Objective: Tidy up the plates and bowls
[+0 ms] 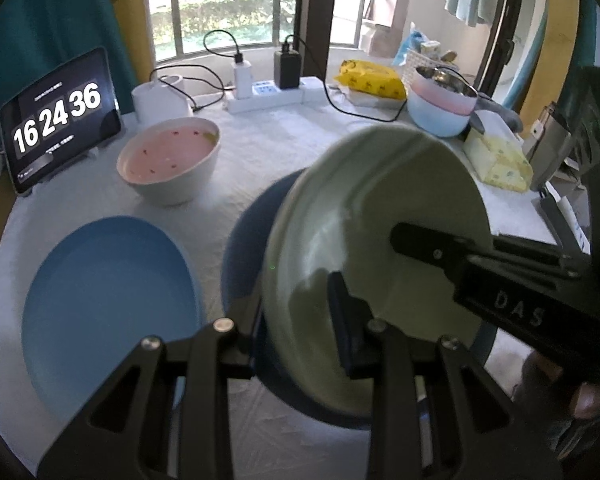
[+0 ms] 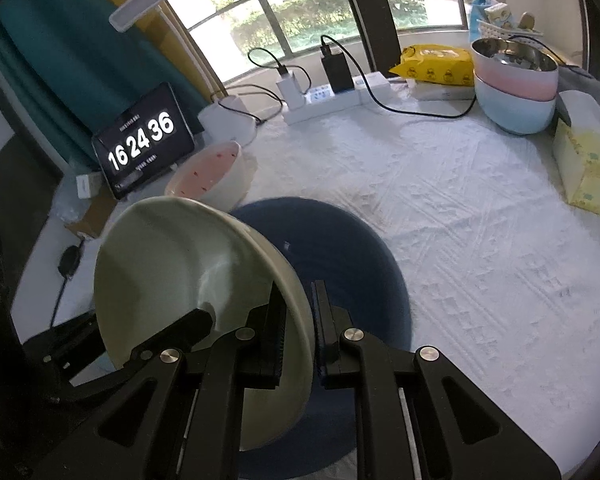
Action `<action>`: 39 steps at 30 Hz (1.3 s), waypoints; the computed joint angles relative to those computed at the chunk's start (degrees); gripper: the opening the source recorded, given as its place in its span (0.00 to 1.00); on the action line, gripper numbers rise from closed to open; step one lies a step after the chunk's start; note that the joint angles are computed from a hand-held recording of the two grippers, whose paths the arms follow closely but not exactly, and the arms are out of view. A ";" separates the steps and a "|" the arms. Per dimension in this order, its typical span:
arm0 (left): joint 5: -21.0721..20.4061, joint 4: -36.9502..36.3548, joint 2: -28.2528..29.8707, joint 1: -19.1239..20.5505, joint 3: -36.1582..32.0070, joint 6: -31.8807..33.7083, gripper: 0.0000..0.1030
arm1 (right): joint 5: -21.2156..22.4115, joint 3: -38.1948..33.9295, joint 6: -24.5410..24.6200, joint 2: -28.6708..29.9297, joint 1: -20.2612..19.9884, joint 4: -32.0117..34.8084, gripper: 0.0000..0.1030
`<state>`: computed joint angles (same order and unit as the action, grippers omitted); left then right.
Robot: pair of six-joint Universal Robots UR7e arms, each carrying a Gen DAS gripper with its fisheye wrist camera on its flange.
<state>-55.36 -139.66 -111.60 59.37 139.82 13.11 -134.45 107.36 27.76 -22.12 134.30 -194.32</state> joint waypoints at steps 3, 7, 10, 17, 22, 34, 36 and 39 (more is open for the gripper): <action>0.90 -1.17 0.40 -0.64 0.70 0.32 0.28 | -0.79 0.27 0.21 -0.17 0.17 0.85 0.13; 0.98 -1.57 0.65 -0.53 0.72 0.41 0.29 | -0.64 0.68 0.37 -0.30 0.16 0.31 0.13; 1.36 -1.40 0.42 -0.88 0.98 0.27 0.30 | -1.36 0.39 0.62 -0.34 0.31 1.40 0.15; 2.36 -1.82 0.14 -1.72 1.25 0.08 0.30 | -1.48 0.56 1.65 -0.84 -0.04 2.94 0.18; 2.03 -1.68 0.25 -1.49 0.89 -0.10 0.30 | -0.94 0.80 1.52 -1.23 -0.02 2.77 0.19; 1.97 -5.28 0.48 -2.60 0.34 1.55 0.30 | -3.41 1.85 -2.36 -1.63 0.62 -5.09 0.23; 2.55 -5.93 1.45 -2.50 0.10 1.40 0.30 | -2.65 2.01 -3.30 -1.58 0.25 -6.15 0.23; 3.72 -6.93 2.98 -2.57 -0.07 1.03 0.30 | -1.71 2.05 -5.89 -1.24 0.01 -8.35 0.23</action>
<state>-51.64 -146.59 -108.62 56.80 139.75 14.13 -136.16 109.41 21.87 -23.36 134.31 -202.66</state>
